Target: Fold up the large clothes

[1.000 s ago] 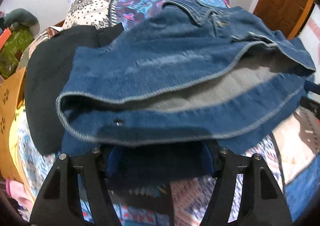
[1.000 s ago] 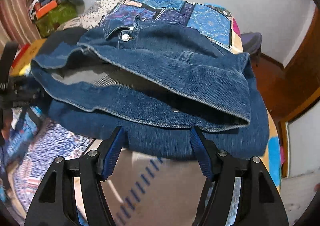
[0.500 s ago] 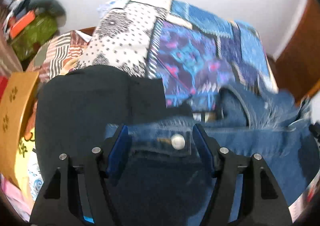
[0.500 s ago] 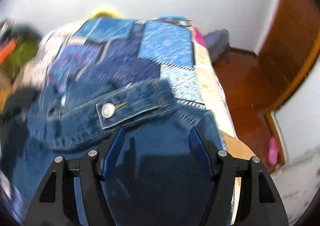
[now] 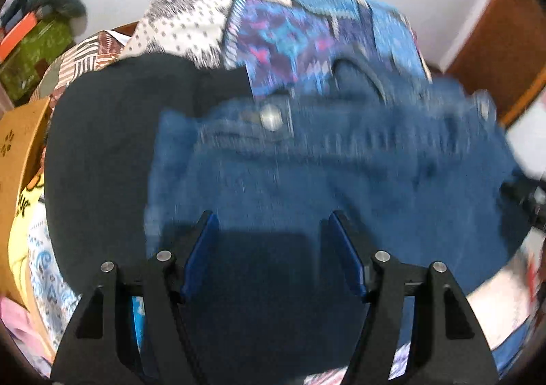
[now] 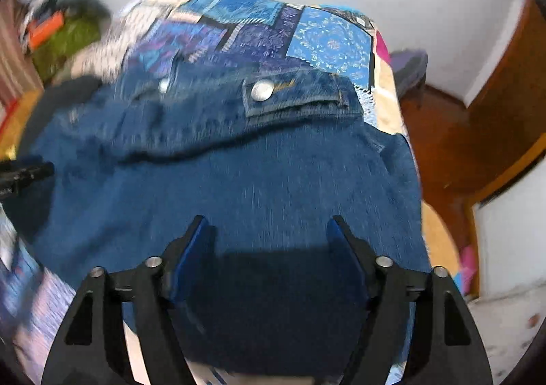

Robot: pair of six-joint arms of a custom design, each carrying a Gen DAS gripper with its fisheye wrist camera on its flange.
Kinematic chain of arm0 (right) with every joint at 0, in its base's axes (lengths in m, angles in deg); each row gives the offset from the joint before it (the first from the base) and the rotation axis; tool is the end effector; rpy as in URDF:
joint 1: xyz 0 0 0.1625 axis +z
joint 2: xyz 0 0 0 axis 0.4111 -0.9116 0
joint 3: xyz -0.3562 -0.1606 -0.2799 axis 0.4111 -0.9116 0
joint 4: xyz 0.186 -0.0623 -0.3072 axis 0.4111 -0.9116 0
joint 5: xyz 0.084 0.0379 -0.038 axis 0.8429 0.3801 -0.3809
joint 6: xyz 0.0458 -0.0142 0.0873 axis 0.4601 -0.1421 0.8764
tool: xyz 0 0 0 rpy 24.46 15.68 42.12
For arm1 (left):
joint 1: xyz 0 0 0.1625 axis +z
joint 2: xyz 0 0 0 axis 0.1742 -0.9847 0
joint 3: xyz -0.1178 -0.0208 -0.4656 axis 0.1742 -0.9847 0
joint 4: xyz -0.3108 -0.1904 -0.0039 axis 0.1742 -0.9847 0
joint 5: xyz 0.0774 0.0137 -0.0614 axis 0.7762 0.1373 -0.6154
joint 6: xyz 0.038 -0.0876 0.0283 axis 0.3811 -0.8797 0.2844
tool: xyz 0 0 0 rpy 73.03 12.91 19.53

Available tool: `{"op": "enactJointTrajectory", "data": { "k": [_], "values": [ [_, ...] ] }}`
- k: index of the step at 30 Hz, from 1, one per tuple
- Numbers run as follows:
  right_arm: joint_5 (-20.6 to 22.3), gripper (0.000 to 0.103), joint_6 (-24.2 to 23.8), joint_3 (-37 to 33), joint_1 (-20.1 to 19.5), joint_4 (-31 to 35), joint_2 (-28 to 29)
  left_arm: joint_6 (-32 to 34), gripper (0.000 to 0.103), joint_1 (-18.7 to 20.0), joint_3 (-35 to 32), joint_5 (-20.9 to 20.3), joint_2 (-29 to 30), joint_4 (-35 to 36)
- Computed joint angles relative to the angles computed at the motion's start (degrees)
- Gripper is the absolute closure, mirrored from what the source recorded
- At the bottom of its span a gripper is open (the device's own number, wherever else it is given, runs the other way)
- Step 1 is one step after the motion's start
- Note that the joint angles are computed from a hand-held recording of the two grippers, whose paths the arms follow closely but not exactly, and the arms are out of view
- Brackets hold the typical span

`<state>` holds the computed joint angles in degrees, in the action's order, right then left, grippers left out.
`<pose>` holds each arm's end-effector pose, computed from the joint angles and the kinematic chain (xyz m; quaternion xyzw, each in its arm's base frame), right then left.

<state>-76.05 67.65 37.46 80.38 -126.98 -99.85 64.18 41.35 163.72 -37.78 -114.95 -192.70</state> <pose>0.1811 -0.4977 0.3323 0.0085 -0.8535 0.2810 0.4387 -0.2894 -0.6582 0.1278 0.3194 0.9089 -0.1023 0.2480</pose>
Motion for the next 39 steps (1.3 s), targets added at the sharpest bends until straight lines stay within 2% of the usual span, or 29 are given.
{"op": "enactJointTrajectory", "data": {
  "k": [4,6,13,16,17,19,23,25,28,32,37,39],
  "values": [
    [-2.12,0.029,0.56,3.16,1.21,1.06,-0.78,3.35,0.034,-0.97,7.83,2.68,-2.75,-7.37],
    [-2.15,0.029,1.85,4.35,1.51,1.90,-1.82,1.87,0.028,-1.08,9.62,2.77,-4.02,-7.35],
    [-0.77,0.029,8.44,6.08,3.21,4.90,-4.70,-3.09,0.028,-0.70,16.17,0.81,-9.50,-10.04],
    [1.32,0.029,10.33,6.13,4.07,6.88,-5.55,-5.98,0.028,-1.10,18.17,3.80,-11.29,-9.98],
    [1.56,0.029,10.34,6.28,4.41,6.62,-5.60,-7.04,0.028,-1.38,19.11,5.92,-11.90,-10.13],
    [1.60,0.029,9.76,6.58,5.36,5.22,-5.45,-8.76,0.028,-1.37,20.27,7.45,-12.88,-10.44],
    [2.24,0.029,8.37,6.68,6.46,1.81,-4.79,-13.64,0.028,-0.10,21.68,5.68,-15.21,-11.28],
    [3.18,0.029,8.28,6.59,6.64,0.83,-4.50,-15.68,0.027,0.72,21.79,3.47,-15.87,-11.95],
    [4.43,0.029,8.56,6.49,6.18,0.16,-4.06,-19.20,0.027,2.57,21.24,-2.84,-15.40,-13.74],
    [5.35,0.029,9.98,6.33,5.53,0.91,-3.49,-22.82,0.027,6.20,18.73,-13.72,-12.13,-13.28],
    [4.65,0.029,10.44,6.47,5.53,1.83,-2.51,-27.74,0.027,11.00,15.75,-25.12,-7.78,-18.32],
    [4.41,0.029,10.50,6.28,5.40,2.50,-2.16,-28.92,0.027,11.49,14.90,-26.35,-6.66,-19.80]
  ]
}}
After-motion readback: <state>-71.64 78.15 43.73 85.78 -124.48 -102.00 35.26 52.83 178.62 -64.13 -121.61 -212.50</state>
